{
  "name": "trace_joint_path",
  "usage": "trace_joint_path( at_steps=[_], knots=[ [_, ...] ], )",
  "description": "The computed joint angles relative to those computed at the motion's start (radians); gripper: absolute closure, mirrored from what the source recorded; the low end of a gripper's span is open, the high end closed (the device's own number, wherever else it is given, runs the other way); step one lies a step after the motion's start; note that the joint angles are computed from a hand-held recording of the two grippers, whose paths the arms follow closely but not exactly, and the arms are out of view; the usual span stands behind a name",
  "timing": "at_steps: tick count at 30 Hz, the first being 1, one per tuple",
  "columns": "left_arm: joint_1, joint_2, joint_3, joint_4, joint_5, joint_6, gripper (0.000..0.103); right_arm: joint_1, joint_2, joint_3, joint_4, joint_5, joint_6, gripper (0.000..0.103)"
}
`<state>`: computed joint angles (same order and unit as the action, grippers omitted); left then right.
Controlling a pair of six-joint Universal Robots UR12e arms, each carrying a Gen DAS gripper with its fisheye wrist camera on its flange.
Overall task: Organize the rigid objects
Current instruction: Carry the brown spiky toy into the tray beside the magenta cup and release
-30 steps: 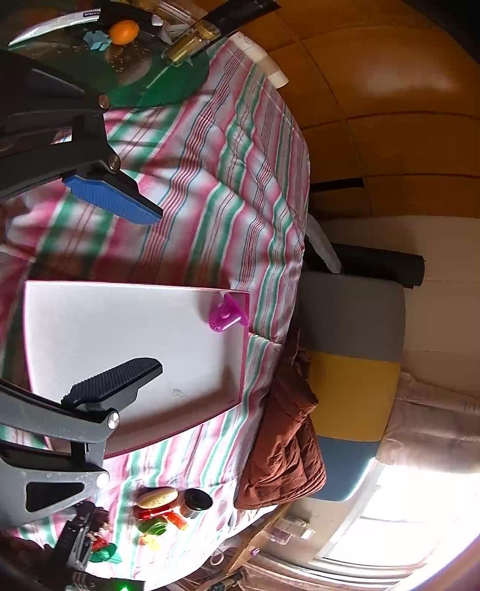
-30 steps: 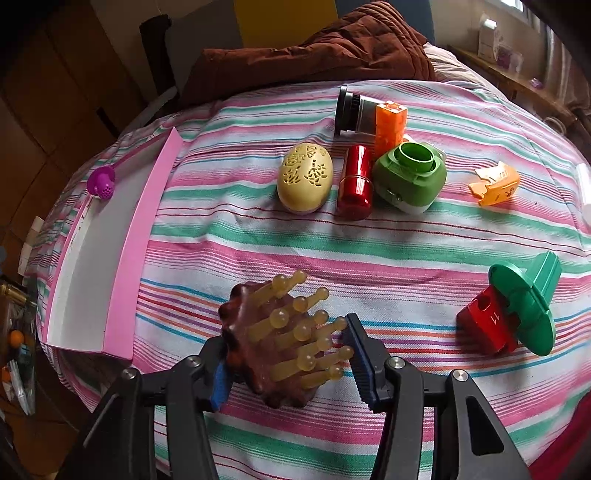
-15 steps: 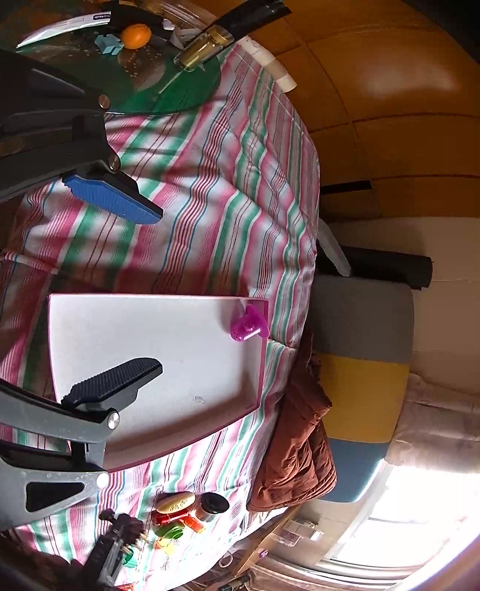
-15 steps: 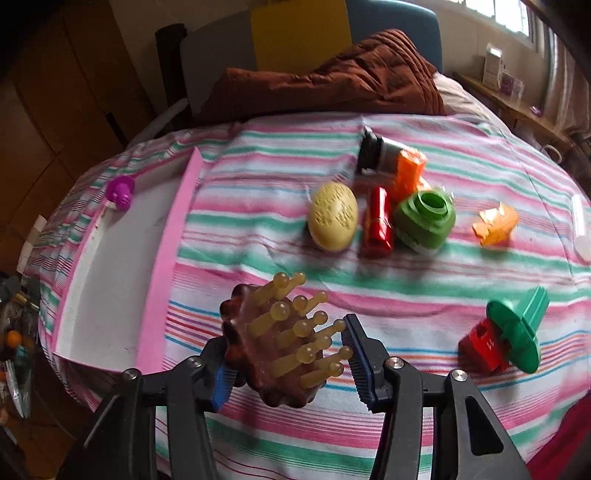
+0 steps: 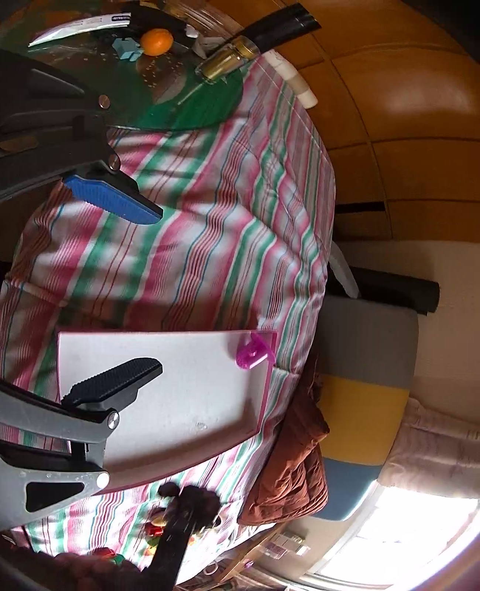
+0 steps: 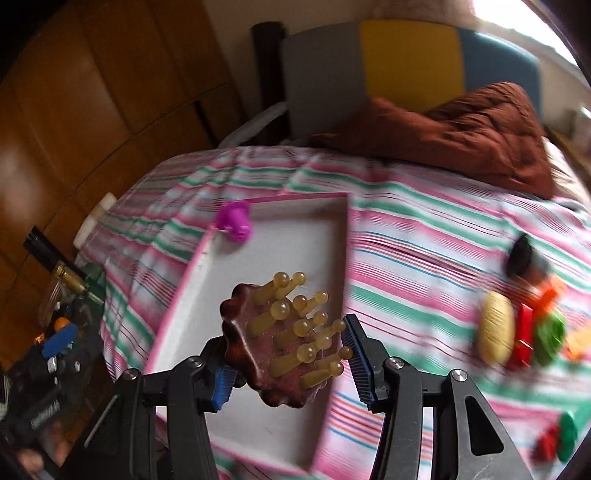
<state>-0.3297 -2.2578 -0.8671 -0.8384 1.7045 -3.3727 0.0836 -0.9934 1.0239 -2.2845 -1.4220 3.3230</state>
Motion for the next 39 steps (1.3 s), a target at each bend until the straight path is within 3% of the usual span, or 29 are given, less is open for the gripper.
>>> trace_joint_path(
  at_steps=[7,13,17,21,31,39],
  knots=[
    [0.014,0.005,-0.01,-0.004,-0.006,-0.03,0.027,0.025,0.177,-0.272,0.177,0.071,0.025,0.05],
    [0.022,-0.004,0.001,-0.019,-0.013,-0.043,0.027,0.045,0.323,-0.512,0.35,0.079,0.027,0.05],
    [0.026,-0.008,0.006,-0.025,-0.018,-0.051,0.027,0.052,0.365,-0.585,0.4,0.072,0.014,0.044],
    [0.026,-0.006,0.002,-0.017,-0.012,-0.056,0.027,0.053,0.345,-0.551,0.35,0.073,-0.001,0.03],
    [0.021,0.006,-0.008,-0.005,-0.008,-0.045,0.027,0.049,0.218,-0.343,0.155,0.068,-0.001,0.028],
    [0.015,0.015,-0.018,0.009,-0.015,-0.027,0.027,0.043,0.104,-0.154,0.02,0.022,-0.009,0.028]
  ],
)
